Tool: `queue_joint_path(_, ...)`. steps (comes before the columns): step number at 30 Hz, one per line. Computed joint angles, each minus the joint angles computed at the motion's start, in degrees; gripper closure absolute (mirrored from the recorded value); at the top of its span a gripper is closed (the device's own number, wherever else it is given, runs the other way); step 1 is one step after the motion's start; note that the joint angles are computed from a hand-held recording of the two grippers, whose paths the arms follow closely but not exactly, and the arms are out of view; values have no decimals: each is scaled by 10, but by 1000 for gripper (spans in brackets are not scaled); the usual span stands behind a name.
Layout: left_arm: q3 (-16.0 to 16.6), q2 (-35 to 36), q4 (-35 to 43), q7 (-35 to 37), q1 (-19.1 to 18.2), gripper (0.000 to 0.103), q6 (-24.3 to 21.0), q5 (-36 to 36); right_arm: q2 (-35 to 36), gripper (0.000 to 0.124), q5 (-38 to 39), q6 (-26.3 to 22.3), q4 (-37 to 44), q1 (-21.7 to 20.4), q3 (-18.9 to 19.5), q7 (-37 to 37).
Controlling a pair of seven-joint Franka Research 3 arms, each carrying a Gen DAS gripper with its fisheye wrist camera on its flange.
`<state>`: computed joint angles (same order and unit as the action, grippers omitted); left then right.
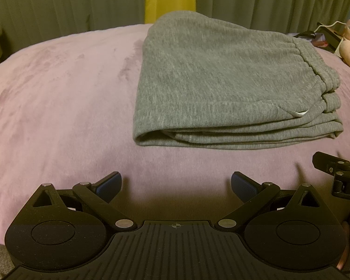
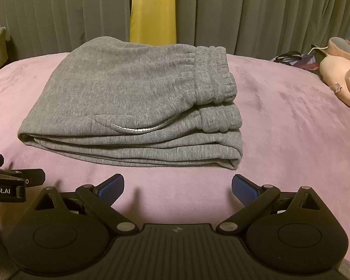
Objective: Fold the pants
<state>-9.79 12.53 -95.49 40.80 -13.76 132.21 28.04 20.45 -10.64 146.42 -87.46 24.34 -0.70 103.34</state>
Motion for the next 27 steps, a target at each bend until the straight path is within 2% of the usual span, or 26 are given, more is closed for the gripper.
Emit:
queue_joint_path(22, 0, 0, 0, 2, 2, 0, -2, -6, 0, 25, -2, 0, 0, 0, -1, -1)
queue_joint_path(27, 3, -2, -3, -10, -3, 0, -2, 13, 0, 25, -3, 0, 0, 1, -1, -1)
